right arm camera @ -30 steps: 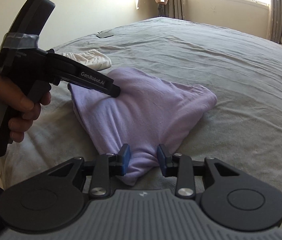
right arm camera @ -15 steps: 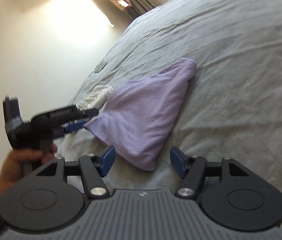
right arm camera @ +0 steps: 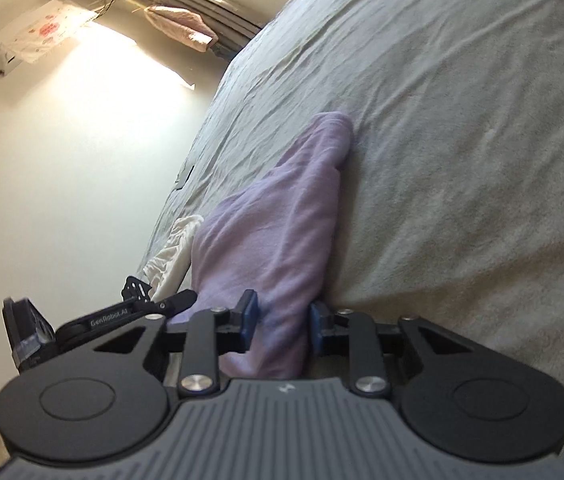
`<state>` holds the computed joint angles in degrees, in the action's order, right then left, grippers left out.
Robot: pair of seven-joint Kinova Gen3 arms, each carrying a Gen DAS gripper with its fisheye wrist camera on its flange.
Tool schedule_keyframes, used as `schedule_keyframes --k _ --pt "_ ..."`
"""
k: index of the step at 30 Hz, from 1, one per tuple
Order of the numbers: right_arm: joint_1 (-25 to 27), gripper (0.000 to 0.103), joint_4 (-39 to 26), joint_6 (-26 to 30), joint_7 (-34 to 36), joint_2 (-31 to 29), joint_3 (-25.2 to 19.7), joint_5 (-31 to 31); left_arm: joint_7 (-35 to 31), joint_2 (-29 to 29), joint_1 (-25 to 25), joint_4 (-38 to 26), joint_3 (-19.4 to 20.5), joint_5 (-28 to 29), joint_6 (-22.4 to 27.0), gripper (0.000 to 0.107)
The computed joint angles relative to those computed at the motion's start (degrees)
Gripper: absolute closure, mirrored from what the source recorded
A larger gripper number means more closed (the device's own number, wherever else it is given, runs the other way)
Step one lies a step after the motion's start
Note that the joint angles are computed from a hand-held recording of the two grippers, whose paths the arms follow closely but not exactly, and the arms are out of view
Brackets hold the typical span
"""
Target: Fold clothes
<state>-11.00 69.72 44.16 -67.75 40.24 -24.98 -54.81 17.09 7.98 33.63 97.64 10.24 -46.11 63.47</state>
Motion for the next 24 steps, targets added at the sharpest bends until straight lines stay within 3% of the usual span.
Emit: schedule_keyframes --k 7,10,13,18,21,24 --pt "-2.36 0.080 -3.28 0.00 0.65 0.83 0.61 2.74 -0.48 0.05 -0.31 0.00 -0.14 0.44 -0.58 0.075" --pt "-3.52 0.092 -4.65 0.23 -0.90 0.75 1.48 4.70 -1.00 -0.04 -0.33 -0.52 -0.09 0.76 -0.15 0.075" --pt "-2.61 0.092 -5.08 0.51 -0.70 0.00 0.77 4.90 -0.77 -1.17 -0.63 -0.32 0.09 1.60 -1.97 0.075" --pt "-0.42 0.092 -10.17 9.42 -1.64 -1.10 2.77 7.70 0.37 -3.15 -0.89 1.86 1.46 2.72 -9.47 0.073" --pt "1.02 0.092 -12.20 14.80 -1.46 -2.06 5.08 10.68 1.15 -3.91 -1.11 3.27 2.16 2.72 -15.27 0.066" --pt "3.01 0.092 -13.19 19.34 -0.56 -2.73 6.99 12.97 1.32 -2.58 -1.29 2.66 2.06 3.14 -17.34 0.062"
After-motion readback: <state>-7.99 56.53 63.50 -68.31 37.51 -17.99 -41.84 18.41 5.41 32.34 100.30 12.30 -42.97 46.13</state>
